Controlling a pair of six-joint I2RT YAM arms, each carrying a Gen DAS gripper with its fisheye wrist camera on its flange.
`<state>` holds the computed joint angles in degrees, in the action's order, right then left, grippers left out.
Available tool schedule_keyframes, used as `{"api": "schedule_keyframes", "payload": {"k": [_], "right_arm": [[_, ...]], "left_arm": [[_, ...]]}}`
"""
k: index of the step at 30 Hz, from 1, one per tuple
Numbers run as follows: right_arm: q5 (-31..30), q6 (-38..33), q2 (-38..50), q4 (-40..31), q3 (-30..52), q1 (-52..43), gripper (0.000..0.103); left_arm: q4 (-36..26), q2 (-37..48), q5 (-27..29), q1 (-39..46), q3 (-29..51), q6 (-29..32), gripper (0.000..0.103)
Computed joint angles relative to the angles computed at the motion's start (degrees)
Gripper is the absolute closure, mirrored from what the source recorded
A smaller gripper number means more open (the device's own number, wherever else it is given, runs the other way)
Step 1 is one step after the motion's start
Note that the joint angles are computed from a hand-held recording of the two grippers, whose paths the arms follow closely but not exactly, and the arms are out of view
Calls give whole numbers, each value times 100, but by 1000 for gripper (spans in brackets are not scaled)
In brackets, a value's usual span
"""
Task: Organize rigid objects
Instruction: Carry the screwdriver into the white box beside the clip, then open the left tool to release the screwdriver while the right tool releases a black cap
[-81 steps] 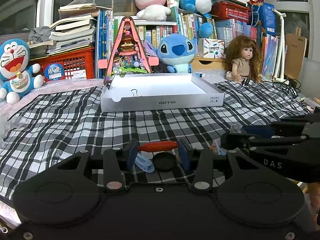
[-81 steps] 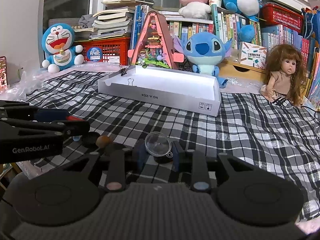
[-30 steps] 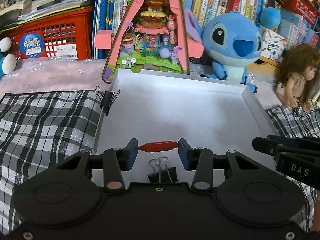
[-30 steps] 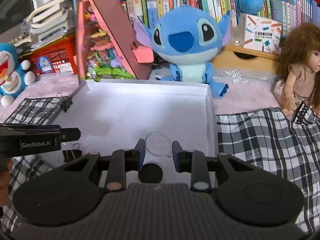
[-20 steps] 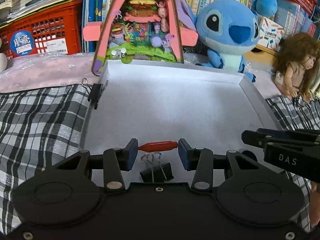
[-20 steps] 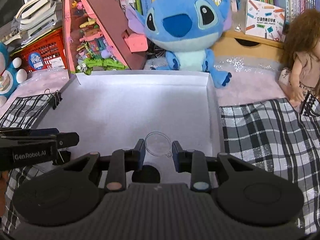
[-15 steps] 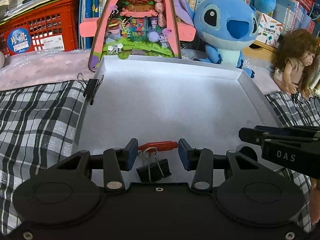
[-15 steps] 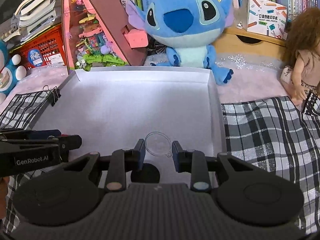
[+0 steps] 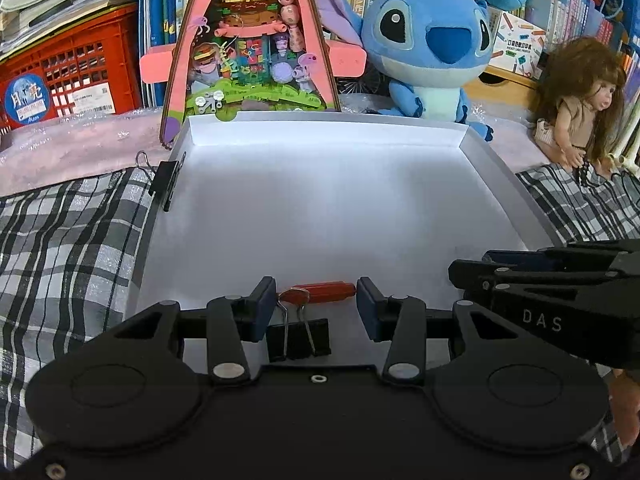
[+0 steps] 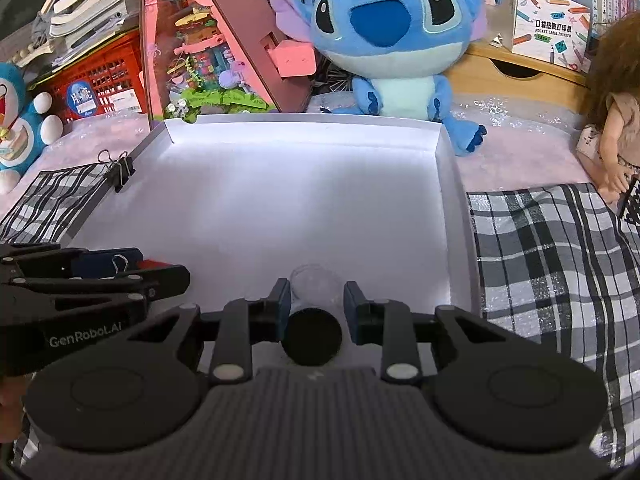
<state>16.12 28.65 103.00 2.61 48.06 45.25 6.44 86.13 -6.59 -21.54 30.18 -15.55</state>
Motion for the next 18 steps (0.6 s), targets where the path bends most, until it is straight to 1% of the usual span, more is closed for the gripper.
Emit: {"api": "schedule_keyframes", "payload": {"k": [3, 5, 7, 9, 11, 18], "right_arm": [[-17, 0, -7, 14, -12, -7, 64], [-44, 17, -19, 62, -38, -13, 64], [-39, 69, -54, 136, -86, -22, 50], [-52, 107, -108, 204, -141, -31, 49], [-37, 142, -190, 226, -195, -22, 44], [125, 148, -562, 366, -503, 89, 31]], "left_arm": [[13, 5, -28, 5, 3, 15, 61], [54, -21, -76, 17, -19, 33, 60], [59, -77, -151, 0, -43, 66, 55], [28, -175, -218, -26, -77, 78, 49], [4, -278, -235, -38, -120, 95, 45], [-233, -887, -473, -207, -337, 142, 36]]}}
